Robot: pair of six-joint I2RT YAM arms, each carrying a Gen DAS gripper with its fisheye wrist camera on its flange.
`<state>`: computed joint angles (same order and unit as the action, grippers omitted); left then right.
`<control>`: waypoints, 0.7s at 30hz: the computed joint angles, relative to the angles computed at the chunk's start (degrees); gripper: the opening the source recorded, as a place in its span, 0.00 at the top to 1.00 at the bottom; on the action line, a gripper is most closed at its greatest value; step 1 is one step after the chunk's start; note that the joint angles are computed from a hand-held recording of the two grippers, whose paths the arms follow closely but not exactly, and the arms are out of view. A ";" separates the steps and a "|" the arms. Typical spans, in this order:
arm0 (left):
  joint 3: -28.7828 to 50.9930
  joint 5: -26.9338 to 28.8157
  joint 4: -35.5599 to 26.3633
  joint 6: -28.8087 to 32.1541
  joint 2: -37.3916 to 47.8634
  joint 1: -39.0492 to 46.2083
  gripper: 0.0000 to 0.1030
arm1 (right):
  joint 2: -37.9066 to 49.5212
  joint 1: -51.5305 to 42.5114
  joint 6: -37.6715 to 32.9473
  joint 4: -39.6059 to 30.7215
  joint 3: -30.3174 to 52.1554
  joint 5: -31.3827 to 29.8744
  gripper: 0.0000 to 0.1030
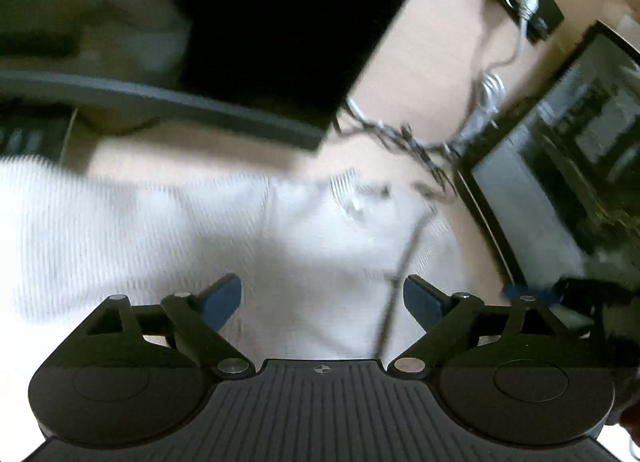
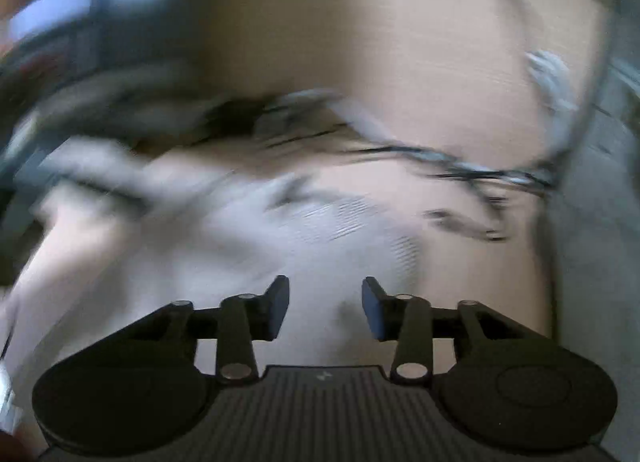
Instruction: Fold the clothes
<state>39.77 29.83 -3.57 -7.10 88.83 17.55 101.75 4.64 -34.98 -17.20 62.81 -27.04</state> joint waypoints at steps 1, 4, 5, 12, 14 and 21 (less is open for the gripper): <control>-0.94 1.35 -3.21 0.89 -2.15 0.73 0.10 | -3.24 0.52 -4.98 -2.01 -3.27 0.16 0.61; -3.86 7.31 -13.94 3.14 -5.05 2.25 0.12 | -10.09 2.38 -10.87 -3.11 -11.95 3.29 0.61; -4.62 9.24 -17.27 4.06 -5.16 2.58 0.13 | -10.52 2.65 -8.44 -2.68 -13.30 4.04 0.61; -10.62 7.16 -15.81 -0.63 -7.87 -1.44 0.22 | -10.93 2.60 12.48 7.26 -19.51 7.55 0.58; -10.71 7.21 -17.49 -0.19 -9.34 -1.76 0.22 | -10.65 2.10 16.04 9.37 -20.74 7.79 0.58; -11.54 5.95 -19.94 1.12 -11.43 -4.28 0.21 | -7.28 0.33 24.72 15.75 -24.06 7.83 0.56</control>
<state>28.23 35.78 -23.51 -5.98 77.40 13.27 94.46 4.96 -10.26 -1.46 38.75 -19.21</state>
